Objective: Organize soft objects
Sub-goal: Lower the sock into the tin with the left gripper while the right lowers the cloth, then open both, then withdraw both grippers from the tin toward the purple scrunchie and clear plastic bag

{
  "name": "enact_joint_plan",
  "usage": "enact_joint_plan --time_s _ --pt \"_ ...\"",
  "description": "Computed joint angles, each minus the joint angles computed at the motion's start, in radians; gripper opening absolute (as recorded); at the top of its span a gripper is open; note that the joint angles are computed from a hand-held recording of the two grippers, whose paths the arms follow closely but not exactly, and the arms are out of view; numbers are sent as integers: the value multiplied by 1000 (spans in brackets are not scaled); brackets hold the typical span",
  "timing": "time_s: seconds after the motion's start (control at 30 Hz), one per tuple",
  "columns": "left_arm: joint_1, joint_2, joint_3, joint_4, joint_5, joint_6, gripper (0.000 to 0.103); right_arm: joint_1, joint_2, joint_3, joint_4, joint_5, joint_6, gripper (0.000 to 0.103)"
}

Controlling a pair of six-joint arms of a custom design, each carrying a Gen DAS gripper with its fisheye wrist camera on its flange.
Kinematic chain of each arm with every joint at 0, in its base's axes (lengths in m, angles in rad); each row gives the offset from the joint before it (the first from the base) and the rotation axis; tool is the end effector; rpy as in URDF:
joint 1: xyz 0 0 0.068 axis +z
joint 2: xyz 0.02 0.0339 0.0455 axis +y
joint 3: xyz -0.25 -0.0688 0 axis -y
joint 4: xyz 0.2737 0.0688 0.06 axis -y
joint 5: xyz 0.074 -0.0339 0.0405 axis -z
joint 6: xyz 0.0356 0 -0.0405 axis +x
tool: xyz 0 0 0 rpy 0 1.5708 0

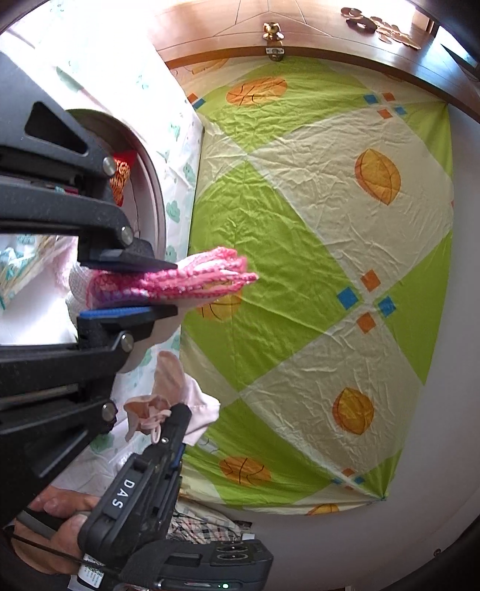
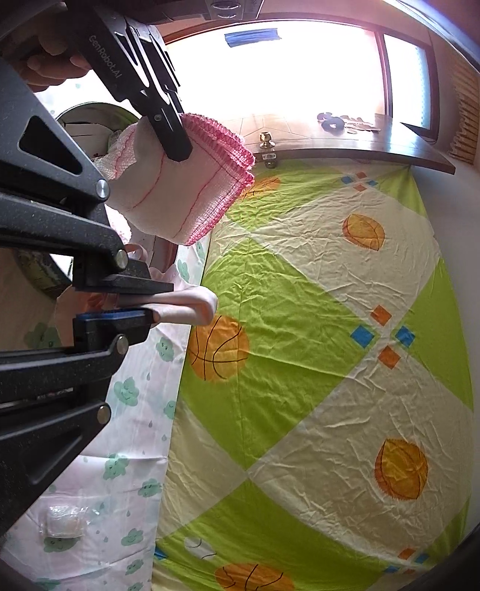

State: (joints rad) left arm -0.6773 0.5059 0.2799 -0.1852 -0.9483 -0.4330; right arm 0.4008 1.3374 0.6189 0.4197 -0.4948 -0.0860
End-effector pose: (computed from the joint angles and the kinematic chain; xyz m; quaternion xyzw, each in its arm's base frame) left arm 0.1493 -0.0830 0.1939 -0.1576 0.7692 0.0677 0.6155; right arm 0.2773 0.1359 0.1907 -0.3291 0.7219 0.2848 0.5379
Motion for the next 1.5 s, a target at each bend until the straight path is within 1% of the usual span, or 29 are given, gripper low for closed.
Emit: enact_joint_plan --time_s 0.1,0.27,0.33,0.4,0.6,0.67,0.7,0.73,0.77,0.8,0.83,0.87,0.9,0.93,0.97,1.0,1.07,1.1,1.2,1.3,1.37,1.43,1.5 --pt "120 -26 15 -62 72 11 13 49 42 58 -27 21 -6 8" --pt "357 -19 37 -109 288 30 13 121 146 164 -60 65 -15 8" --pt "426 5 46 -110 348 36 13 147 193 212 -79 80 -17 8" --pt "474 28 54 -110 382 43 13 165 239 256 -95 85 -11 8" --pt "550 67 60 -114 413 53 14 212 346 343 -130 110 -7 8" --pt "573 82 64 -117 422 49 20 223 368 357 -136 110 -4 8" --pt "581 86 65 -120 430 48 20 226 378 366 -146 102 -2 9" --pt "584 89 65 -123 427 43 28 229 385 374 -158 99 -3 14" --pt "583 84 64 -130 420 35 46 234 390 379 -166 104 -6 28" --pt "582 68 59 -137 416 26 57 238 390 377 -167 114 -9 36" --pt "575 43 51 -147 407 16 74 239 386 372 -164 119 -9 55" --pt "562 12 40 -156 393 7 80 234 375 358 -154 115 -4 70" --pt "550 -3 37 -165 382 1 80 229 361 339 -134 108 5 74" --pt "534 -9 39 -179 370 -7 80 221 340 312 -104 101 16 76" --pt "521 -4 44 -183 361 -11 80 213 317 287 -83 96 21 76" --pt "505 2 48 -187 346 -18 81 205 297 273 -82 91 21 76" --pt "465 14 57 -196 307 -44 87 189 264 248 -84 83 16 76" --pt "440 18 61 -201 287 -57 87 178 247 234 -84 78 16 76" --pt "328 57 82 -206 194 -92 87 134 200 191 -82 43 10 77" --pt "206 159 121 -175 123 -124 87 69 148 139 -68 10 -12 77" --pt "135 252 158 -135 92 -134 92 14 130 118 -55 -15 -17 77" --pt "75 361 199 -79 76 -130 94 -51 123 104 -37 -32 -15 79" --pt "31 473 247 -21 82 -113 94 -113 133 105 -23 -41 -8 80"
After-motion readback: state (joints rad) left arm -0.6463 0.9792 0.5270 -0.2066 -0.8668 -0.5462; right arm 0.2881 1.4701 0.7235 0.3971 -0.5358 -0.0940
